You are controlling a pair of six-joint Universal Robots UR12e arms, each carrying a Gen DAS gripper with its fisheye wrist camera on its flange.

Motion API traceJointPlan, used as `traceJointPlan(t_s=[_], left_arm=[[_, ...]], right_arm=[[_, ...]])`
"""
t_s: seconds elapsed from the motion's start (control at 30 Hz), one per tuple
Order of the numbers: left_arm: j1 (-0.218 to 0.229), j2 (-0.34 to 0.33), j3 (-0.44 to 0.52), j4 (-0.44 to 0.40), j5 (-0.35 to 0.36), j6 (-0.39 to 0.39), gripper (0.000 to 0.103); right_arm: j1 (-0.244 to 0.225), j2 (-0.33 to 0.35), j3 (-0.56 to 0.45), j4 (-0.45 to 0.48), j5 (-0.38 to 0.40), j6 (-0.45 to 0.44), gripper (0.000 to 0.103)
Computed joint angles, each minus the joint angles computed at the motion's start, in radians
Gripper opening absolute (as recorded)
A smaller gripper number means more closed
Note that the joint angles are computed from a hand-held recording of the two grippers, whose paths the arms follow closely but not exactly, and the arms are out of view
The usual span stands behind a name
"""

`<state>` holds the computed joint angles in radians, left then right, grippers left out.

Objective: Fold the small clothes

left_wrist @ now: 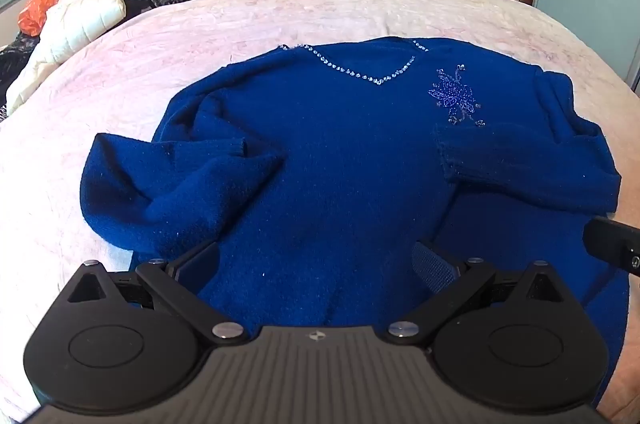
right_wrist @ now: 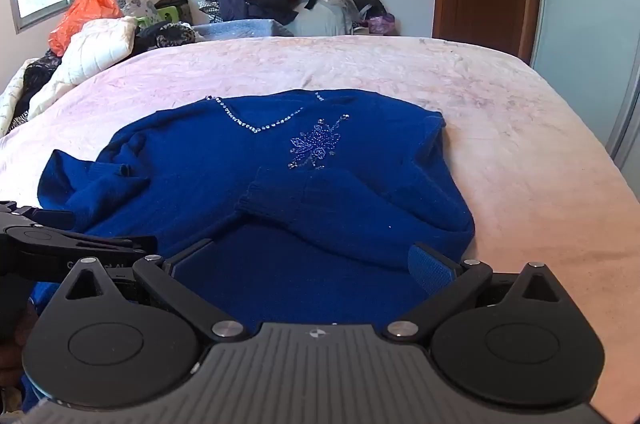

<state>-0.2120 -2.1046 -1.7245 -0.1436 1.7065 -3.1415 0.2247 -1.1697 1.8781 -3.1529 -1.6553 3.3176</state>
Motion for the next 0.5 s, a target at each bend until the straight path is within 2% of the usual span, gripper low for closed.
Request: traceJointPlan(t_s=[0.03, 0.07, 0.13, 0.17, 0.23, 0.5], left_arm=[[-0.003, 0.000, 0.000, 0.004, 0.007, -0.003, 0.103], [0.008, 0.003, -0.001, -0.016, -0.025, -0.020, 0.103], [0.006, 0.002, -0.003, -0.006, -0.012, -0.018, 0.103], [0.006, 0.001, -0.004, -0.003, -0.008, -0.016, 0.103], [0.005, 0.001, -0.006, 0.002, -0.004, -0.016, 0.103], [0.009, 0.008, -0.007, -0.025, -0.015, -0.054, 0.103]], right_arm=[[-0.001, -0.001, 0.000, 0.002, 0.010, 0.000, 0.103], [-0.003, -0.002, 0.001, 0.003, 0.022, -0.001, 0.103], [-0.008, -0.004, 0.001, 0.009, 0.045, -0.004, 0.103], [-0.016, -0.002, 0.003, 0.010, 0.043, 0.001, 0.103], [0.001, 0.006, 0.003, -0.013, 0.000, -0.018, 0.103], [0.004, 0.005, 0.005, -0.010, -0.012, -0.022, 0.103]])
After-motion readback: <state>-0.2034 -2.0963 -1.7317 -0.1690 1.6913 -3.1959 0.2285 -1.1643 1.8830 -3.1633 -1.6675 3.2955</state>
